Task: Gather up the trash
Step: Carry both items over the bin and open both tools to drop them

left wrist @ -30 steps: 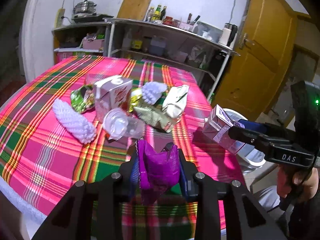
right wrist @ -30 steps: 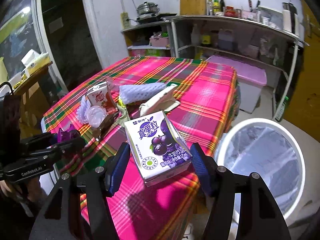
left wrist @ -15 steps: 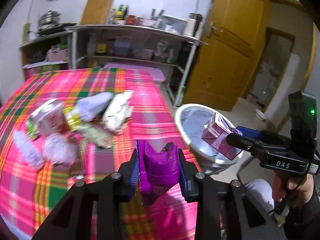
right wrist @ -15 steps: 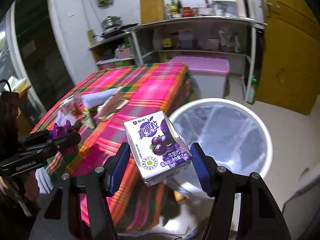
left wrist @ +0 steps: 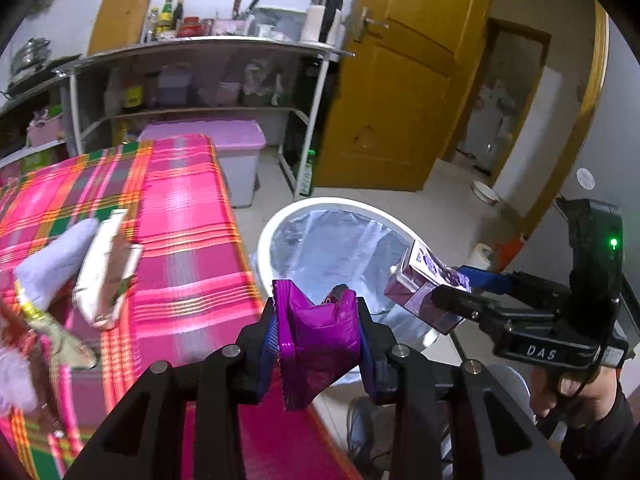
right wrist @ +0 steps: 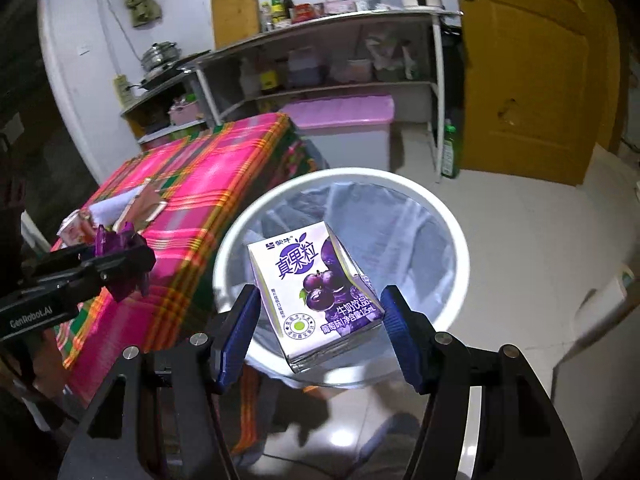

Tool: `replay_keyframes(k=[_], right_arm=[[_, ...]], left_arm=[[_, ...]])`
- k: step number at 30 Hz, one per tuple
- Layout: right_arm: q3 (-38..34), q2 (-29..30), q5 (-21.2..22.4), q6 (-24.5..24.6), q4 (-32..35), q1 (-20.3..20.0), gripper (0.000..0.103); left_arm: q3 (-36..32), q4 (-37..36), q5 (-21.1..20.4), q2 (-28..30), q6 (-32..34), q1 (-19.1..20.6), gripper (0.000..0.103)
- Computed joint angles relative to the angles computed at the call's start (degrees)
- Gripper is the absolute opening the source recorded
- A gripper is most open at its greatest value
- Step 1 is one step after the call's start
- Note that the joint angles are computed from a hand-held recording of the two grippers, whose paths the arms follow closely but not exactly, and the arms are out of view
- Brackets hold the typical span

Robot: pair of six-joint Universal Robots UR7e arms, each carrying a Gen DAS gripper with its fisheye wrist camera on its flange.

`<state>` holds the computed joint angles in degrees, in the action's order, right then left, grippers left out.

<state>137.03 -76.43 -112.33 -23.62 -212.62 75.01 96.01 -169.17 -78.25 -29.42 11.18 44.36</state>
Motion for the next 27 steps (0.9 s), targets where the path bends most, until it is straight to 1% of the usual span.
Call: replay_keyframes(k=[8,9,11,12,13,16,19,25,27], right_arm=[[-1.7,0.7,-2.1,0.8,2.1,-2.4,0.063],[-2.0,0.7,-2.2,1.1,2.8,-2.7,0.063],[-2.4,0.8,-2.3,1.2,3.6,-3.1,0.063],[-2.4,0.8,-2.5,1.2,3.7,-3.2,0.064],[-2.7,0.9,-2.8,1.3,4.0,-3.1,0.064],[-3.0,1.0,-3.1,1.1,4.6,-3.1,0.064],[-3.2,1.5,-3.6,0.5,4.0,-2.7,0.064],[-2.9,1.8,-4.5,0.4,2.8,-2.0,0.064],[-2.5,1.7,-4.6,0.3,2.0,-1.7,0.064]], left_arm=[[-8.1,6.2,-1.1,5.9,-0.1,-0.1,0.037],[-8.8,6.8,-1.1,6.4,0.0,0.0,0.039],[-10.2,8.3,-1.0,7.4,-0.3,0.1,0.046],[-10.9,9.1,-1.2,7.8,-0.5,0.2,0.053],[-11.8,9.7,-1.3,8.5,-0.7,0.3,0.056],[-13.1,11.0,-1.3,9.4,-0.7,0.5,0.060],[-13.6,11.0,-1.3,9.7,-0.8,0.6,0.062],[-13.4,9.7,-2.0,9.6,-1.1,1.0,0.070],[-13.2,9.3,-2.3,9.5,-1.1,1.0,0.071]])
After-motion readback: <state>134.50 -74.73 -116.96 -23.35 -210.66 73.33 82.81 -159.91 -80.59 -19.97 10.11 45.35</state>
